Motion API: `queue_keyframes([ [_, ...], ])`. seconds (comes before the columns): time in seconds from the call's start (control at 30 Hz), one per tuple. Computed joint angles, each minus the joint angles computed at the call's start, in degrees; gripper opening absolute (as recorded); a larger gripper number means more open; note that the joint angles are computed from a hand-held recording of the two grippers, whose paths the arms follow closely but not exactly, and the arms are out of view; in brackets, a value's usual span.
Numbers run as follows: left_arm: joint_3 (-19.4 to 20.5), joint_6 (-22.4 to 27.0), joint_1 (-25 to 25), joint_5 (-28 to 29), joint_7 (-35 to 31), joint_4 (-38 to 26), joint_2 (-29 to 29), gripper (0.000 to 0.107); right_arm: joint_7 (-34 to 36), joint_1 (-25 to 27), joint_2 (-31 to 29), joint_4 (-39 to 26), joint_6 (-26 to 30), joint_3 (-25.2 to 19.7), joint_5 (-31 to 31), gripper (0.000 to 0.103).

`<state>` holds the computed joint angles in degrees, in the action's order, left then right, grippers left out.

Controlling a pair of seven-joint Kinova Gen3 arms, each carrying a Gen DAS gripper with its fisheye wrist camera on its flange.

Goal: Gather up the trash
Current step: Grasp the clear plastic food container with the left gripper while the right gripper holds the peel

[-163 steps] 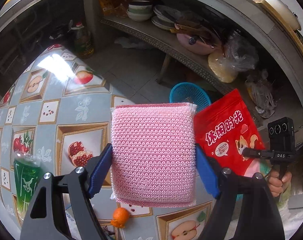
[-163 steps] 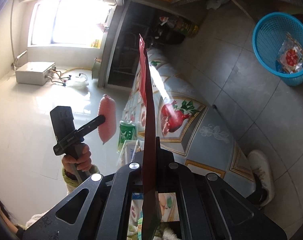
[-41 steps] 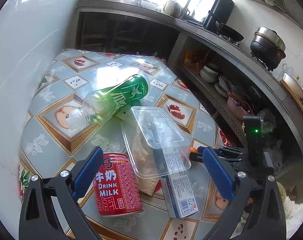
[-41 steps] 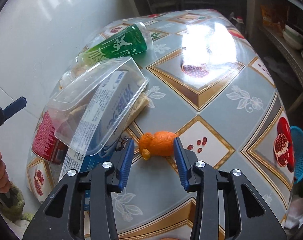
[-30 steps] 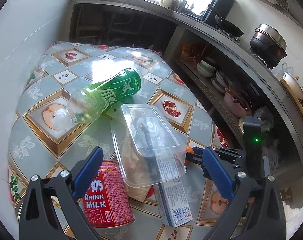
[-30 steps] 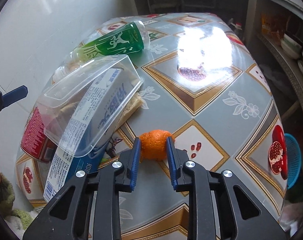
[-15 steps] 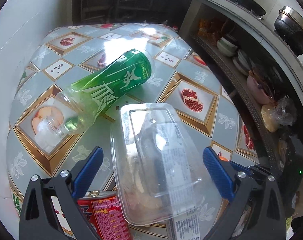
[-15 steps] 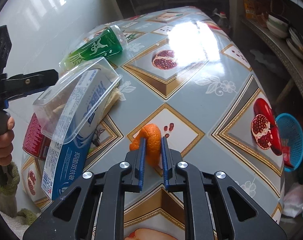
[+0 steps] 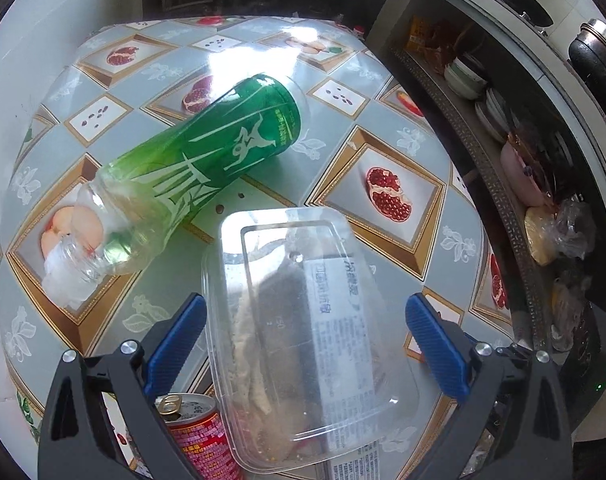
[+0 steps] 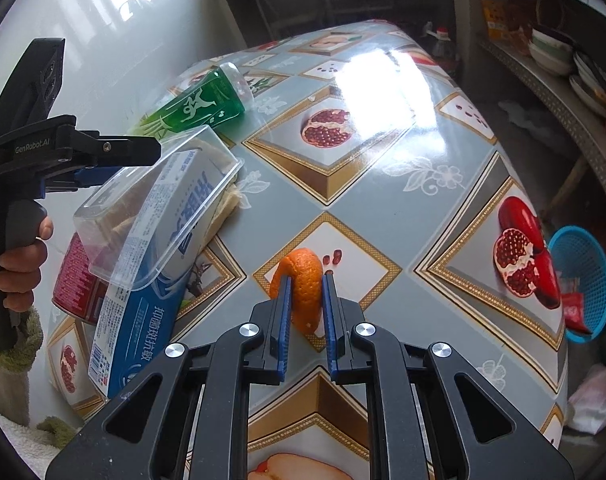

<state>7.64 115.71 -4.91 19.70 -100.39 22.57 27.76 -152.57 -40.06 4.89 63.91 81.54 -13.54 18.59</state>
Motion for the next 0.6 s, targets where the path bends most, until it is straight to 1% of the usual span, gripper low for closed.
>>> queue_keyframes([
  [0.07, -0.15, 2.34, 0.92, -0.56, 1.46, -2.28, 1.71, 0.097, -0.11, 0.19, -0.29, 0.45, -0.46, 0.07, -0.15, 0.013],
  [0.17, -0.71, 2.38, 2.04, -2.14, 1.76, -1.71, 1.93, 0.097, -0.23, 0.5, -0.62, 1.04, -1.08, 0.03, -0.23, 0.013],
  [0.27, -0.85, 0.55, 1.99, -2.48, 1.49, 0.95, 0.75, 0.097, -0.36, 0.94, -1.04, 1.79, -1.9, -0.09, -0.54, 0.013],
  [0.4, -0.72, -2.17, 0.83, -1.31, 1.29, 4.56, -1.16, 0.095, -0.39, 1.22, -1.34, 2.17, -2.44, -0.39, -0.52, 0.013],
  [0.6, -0.88, -4.45, -0.12, -0.17, 0.72, 7.46, -3.21, 0.091, -1.02, 1.7, -2.14, 2.98, -3.2, -0.72, -0.44, 0.013],
])
